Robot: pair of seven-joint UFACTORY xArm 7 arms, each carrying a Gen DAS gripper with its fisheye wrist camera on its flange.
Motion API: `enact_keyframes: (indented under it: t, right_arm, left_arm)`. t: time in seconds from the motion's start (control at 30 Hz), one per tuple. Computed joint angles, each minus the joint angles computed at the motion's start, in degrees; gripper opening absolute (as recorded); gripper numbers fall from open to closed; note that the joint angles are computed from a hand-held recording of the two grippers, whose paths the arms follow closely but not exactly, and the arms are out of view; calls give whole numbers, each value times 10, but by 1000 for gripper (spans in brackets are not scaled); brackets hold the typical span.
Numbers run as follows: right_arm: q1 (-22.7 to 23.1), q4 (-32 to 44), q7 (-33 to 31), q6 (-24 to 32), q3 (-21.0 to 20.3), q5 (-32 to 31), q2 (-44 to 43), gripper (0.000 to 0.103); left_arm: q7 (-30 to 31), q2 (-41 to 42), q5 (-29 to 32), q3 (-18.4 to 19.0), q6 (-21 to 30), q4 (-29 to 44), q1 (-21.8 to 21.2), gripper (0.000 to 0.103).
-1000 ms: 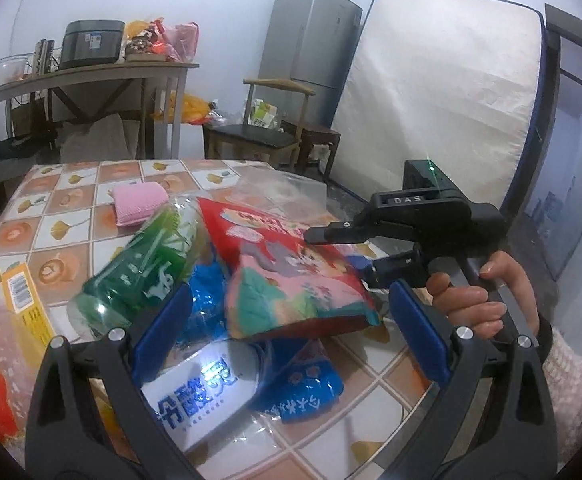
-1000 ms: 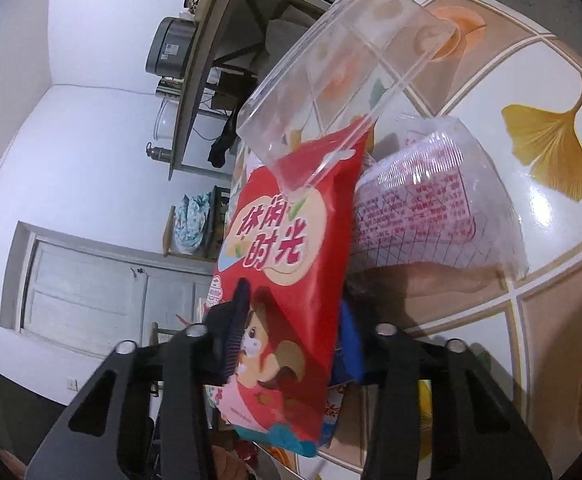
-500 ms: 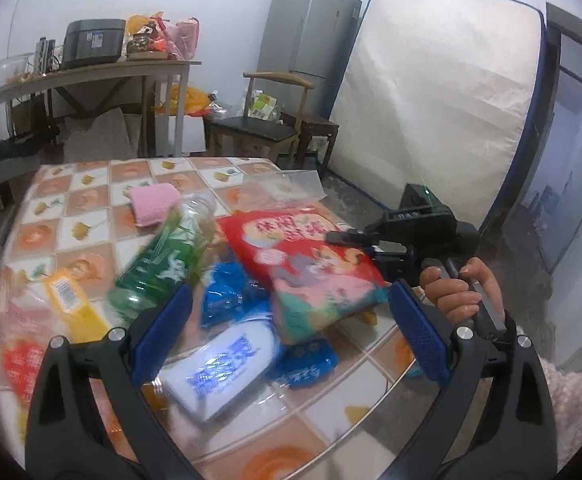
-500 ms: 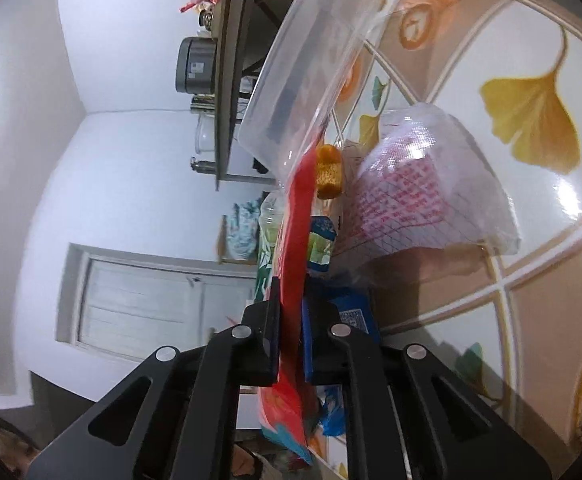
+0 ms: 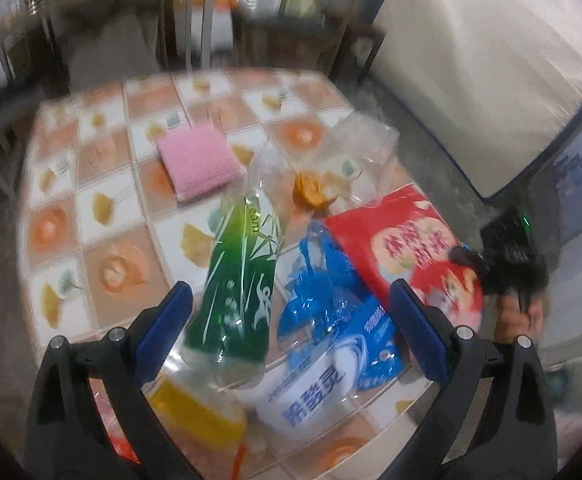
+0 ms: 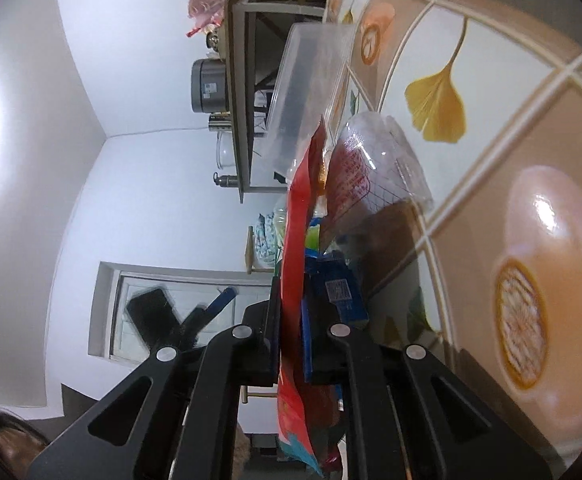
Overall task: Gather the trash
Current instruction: 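Grasp the red snack pouch with the right tool, then grasp the green plastic bottle with the left tool while the right tool holds the pouch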
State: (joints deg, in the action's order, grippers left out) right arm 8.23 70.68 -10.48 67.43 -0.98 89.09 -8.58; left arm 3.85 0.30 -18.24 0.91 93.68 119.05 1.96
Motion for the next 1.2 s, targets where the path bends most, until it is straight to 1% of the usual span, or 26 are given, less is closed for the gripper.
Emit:
enact_keyframes:
  t: [0.07, 0.17, 0.2, 0.27, 0.3, 0.33, 0.4, 0.43, 0.53, 0.67, 0.73, 0.8, 0.87, 0.93, 1.07, 1.13, 1.2]
  right_arm:
    - [-3, -12, -5, -5, -3, -3, -16, 8]
    - [-4, -24, -12, -4, -11, -7, -33, 7]
    - [-4, -27, -14, -5, -13, -9, -37, 6]
    - [-3, -34, -19, -2, -18, -12, -44, 6]
    - [-3, -37, -20, -2, -21, -14, -47, 6]
    - [-2, -36, -20, -3, -21, -15, -46, 6]
    - [-2, -41, -24, -1, -25, -15, -48, 6]
    - [-2, -55, -28, 0, -26, -14, -58, 6]
    - [-1, -54, -28, 1, -28, -17, -55, 6]
    - [1, -41, -34, 17, -30, -13, -43, 6]
    - [1, -32, -35, 24, -28, -11, -36, 9]
    - [-2, -21, -35, 31, -26, -23, -31, 13]
    - [-3, -13, -34, 37, -24, -27, -24, 30]
    - [-4, -2, -29, 37, -19, -39, -17, 39]
    - [-5, 9, -19, 37, -11, -51, -5, 39]
    - [-6, 10, -18, 35, -8, -52, -1, 39]
    - [-6, 12, -18, 32, -5, -57, 0, 36]
  left_arm:
    - [-23, 69, -5, -2, 55, 78, 2, 94]
    - [-27, 131, 16, -18, 102, 145, 0, 94]
    - [-29, 143, 26, -22, 111, 157, -2, 92]
    - [-36, 181, 42, -30, 151, 206, -7, 82]
    - [-38, 185, 51, -32, 156, 211, -11, 79]
    - [-37, 186, 56, -33, 157, 210, -12, 74]
    - [-37, 188, 68, -34, 158, 208, -16, 69]
    - [-37, 184, 75, -33, 154, 200, -18, 66]
    - [-43, 195, 80, -33, 161, 212, -18, 61]
    - [-58, 223, 84, -33, 183, 244, -14, 59]
    - [-64, 226, 80, -35, 185, 246, -10, 58]
    - [-67, 227, 76, -36, 184, 247, -7, 58]
    - [-67, 219, 76, -36, 175, 233, -6, 58]
    - [-64, 211, 79, -36, 166, 221, -9, 57]
    - [-61, 186, 81, -33, 142, 183, -10, 57]
    - [-63, 183, 77, -32, 138, 183, -7, 56]
    - [-66, 186, 71, -31, 139, 196, -3, 56]
